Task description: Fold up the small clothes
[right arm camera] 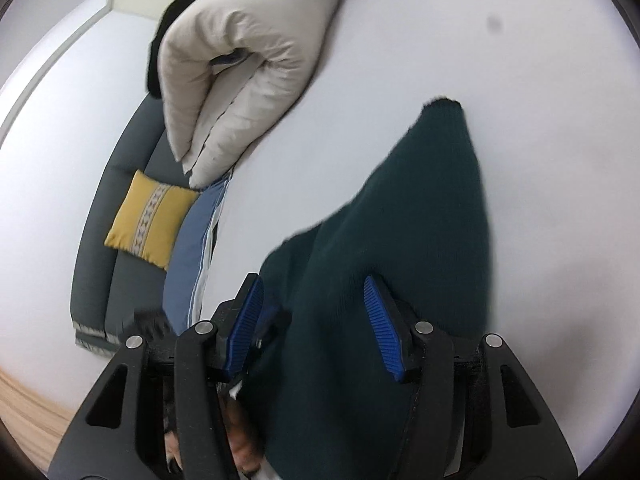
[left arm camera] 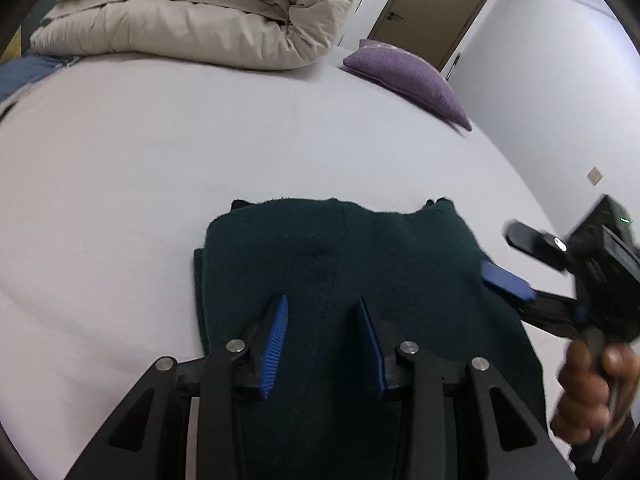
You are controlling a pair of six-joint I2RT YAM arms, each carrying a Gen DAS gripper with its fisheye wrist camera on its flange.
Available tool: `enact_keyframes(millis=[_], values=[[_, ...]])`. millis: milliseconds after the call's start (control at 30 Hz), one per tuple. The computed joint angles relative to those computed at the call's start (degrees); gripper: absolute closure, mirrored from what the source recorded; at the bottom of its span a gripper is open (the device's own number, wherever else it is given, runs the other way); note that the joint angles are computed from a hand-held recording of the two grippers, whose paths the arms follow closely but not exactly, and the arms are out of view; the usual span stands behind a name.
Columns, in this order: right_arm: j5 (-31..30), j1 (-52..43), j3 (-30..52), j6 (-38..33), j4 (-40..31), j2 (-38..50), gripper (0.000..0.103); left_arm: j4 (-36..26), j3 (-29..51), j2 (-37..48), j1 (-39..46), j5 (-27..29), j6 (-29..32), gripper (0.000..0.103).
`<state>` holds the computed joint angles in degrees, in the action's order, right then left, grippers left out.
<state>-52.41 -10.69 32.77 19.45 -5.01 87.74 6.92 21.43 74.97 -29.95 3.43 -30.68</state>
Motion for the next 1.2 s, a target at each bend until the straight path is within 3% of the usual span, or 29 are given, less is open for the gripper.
enact_keyframes(millis=[200, 300, 367, 500, 567, 700, 767, 833, 900, 967, 1000, 1033, 1167, 1200], values=[[1.73, 0.34, 10.67, 5.69, 2.83, 14.83, 0.053, 7.25, -3.98, 0.54, 3.18, 4.97, 1.42, 0.064], [1.70, -1.56, 13.89, 5.60, 3.92, 20.61, 0.060, 10.21, -4.45, 2.29, 5.25, 8.07, 1.87, 0.064], [2.04, -3.22, 13.41, 5.74, 5.66, 21.32, 0.062, 13.04, -5.50, 3.51, 7.72, 11.71, 1.95, 0.064], [6.25, -7.53, 9.76, 2.56, 2.94, 16.23, 0.057, 14.67, -6.47, 4.45, 12.49, 17.71, 0.71, 0.078], [4.06, -10.30, 7.08, -2.07, -1.42, 11.07, 0.057, 10.67, -6.74, 0.78, 12.90, 17.69, 0.85, 0.078], [-9.76, -15.38, 2.80, -23.11, -19.75, 0.61, 0.057, -3.91, -7.30, -15.20, 5.00, 7.72, -1.48, 0.069], [-12.03, -14.44, 3.22, -34.68, -30.39, 1.05, 0.057, -8.51, -7.88, -21.79, 0.47, 4.00, -3.31, 0.068], [-11.23, -11.91, 1.49, -40.73, -33.76, 2.64, 0.057, -11.30, -7.57, -23.51, -4.93, -0.11, -4.36, 0.065], [-9.58, -10.56, -0.13, -42.71, -32.14, 8.46, 0.059, -10.98, -6.09, -16.09, -8.27, -5.26, -3.49, 0.067], [-8.93, -11.02, -0.02, -38.97, -26.77, 17.02, 0.070, -7.08, -7.94, -13.82, -6.36, -3.95, -2.09, 0.070], [-10.95, -12.67, 0.93, -39.21, -25.82, 21.77, 0.082, -5.26, -9.08, -13.69, -3.94, -1.69, -1.49, 0.074], [-11.54, -13.62, 1.94, -38.66, -25.20, 25.13, 0.101, -4.59, -9.50, -13.70, -2.29, 0.16, -1.24, 0.074], [-7.03, -9.62, -2.48, -27.98, -10.18, 21.81, 0.103, -4.45, -9.42, -12.78, -3.84, -2.05, 0.30, 0.074], [-6.39, -9.32, -2.47, -27.43, -10.13, 21.18, 0.103, -4.47, -9.42, -12.72, -3.90, -2.17, 0.45, 0.074]])
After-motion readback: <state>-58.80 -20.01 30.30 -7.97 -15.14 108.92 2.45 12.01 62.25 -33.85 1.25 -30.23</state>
